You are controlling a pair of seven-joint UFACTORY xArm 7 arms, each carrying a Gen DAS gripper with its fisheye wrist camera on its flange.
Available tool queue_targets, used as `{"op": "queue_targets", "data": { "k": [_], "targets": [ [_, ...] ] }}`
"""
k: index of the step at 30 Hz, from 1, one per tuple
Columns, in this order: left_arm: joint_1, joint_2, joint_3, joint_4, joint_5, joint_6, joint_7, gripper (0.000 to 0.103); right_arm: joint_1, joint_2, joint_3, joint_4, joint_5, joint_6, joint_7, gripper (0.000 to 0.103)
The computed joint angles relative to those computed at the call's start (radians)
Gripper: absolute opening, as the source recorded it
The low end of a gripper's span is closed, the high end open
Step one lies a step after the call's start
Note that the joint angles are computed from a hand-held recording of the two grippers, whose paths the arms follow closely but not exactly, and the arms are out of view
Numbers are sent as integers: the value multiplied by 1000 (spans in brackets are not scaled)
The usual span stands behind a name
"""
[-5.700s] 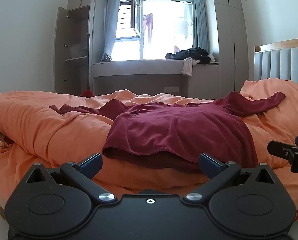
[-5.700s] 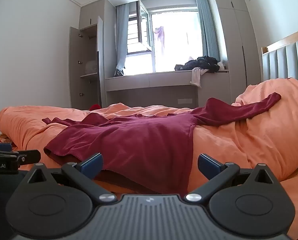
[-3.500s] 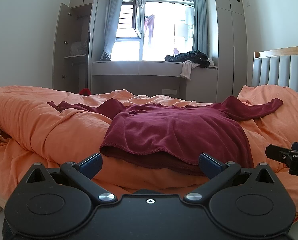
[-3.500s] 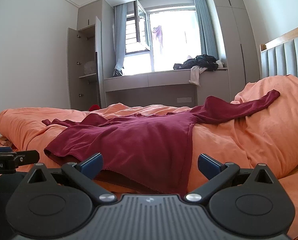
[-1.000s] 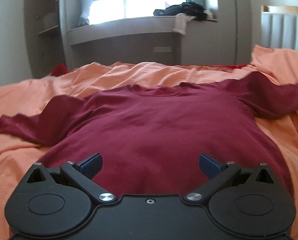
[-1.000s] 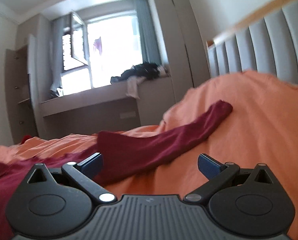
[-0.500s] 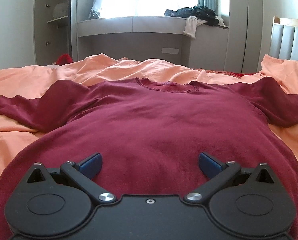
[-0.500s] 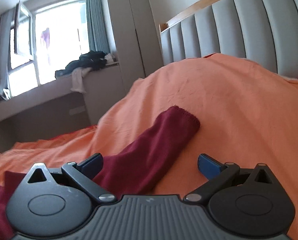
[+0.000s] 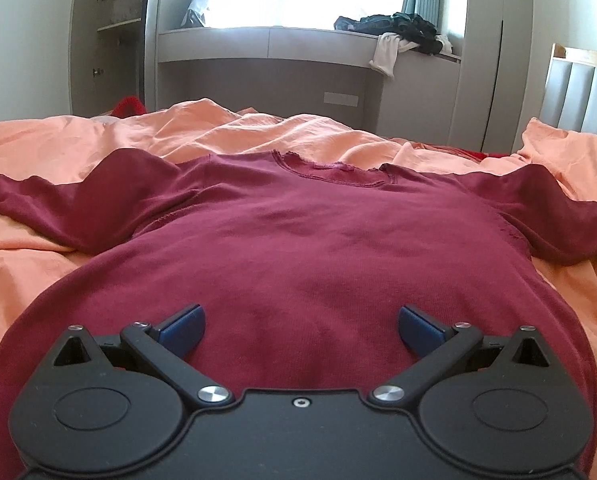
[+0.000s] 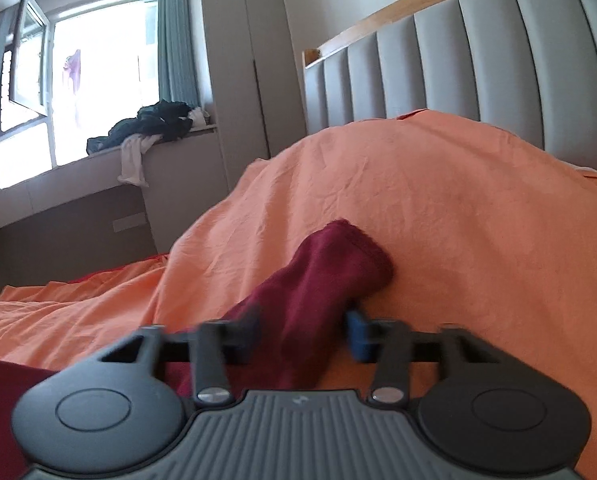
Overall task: Fold small clothes
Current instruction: 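Lower the right tool to a sweater sleeve cuff and close on it, then pull the sleeve cuff with the right tool to straighten the sleeve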
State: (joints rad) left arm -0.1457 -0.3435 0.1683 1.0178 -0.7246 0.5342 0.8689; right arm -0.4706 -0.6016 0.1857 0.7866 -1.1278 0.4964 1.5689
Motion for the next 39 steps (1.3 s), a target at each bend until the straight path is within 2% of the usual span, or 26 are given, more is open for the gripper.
{"op": "queue_targets", "data": {
  "k": [1, 3, 8, 14, 17, 22, 25, 28, 32, 36, 39],
  "targets": [
    [1, 0, 1, 3, 0, 5, -1, 103, 6, -5, 0, 2, 15, 15, -8, 15],
    [5, 2, 1, 11, 4, 14, -10, 103, 7, -24, -2, -2, 19, 8, 1, 10],
    [18, 23, 12, 43, -24, 15, -19, 103, -12, -67, 79, 35, -78, 25, 25, 8],
    [51, 73, 7, 87, -31, -77, -40, 103, 40, -21, 178, 193, -186, 21, 56, 8],
    [79, 106, 8, 126, -16, -84, -91, 103, 94, 40, 234, 289, -250, 14, 33, 8],
    [134, 158, 8, 195, -25, -46, -186, 103, 191, 180, 336, 425, -373, -4, -58, 8],
    [170, 174, -4, 206, 1, -42, -250, 103, 259, 269, 376, 481, -390, -13, -104, 8],
    [201, 200, -10, 234, 29, -19, -312, 103, 336, 349, 388, 515, -364, -46, -191, 7],
    [229, 223, -23, 257, 50, -37, -367, 103, 441, 436, 394, 525, -292, -50, -386, 7],
    [249, 236, -24, 275, 46, -25, -397, 103, 534, 523, 419, 539, -319, 10, -487, 7],
    [259, 245, -31, 282, 54, -19, -414, 103, 584, 539, 403, 518, -344, 23, -533, 7]
  ]
}}
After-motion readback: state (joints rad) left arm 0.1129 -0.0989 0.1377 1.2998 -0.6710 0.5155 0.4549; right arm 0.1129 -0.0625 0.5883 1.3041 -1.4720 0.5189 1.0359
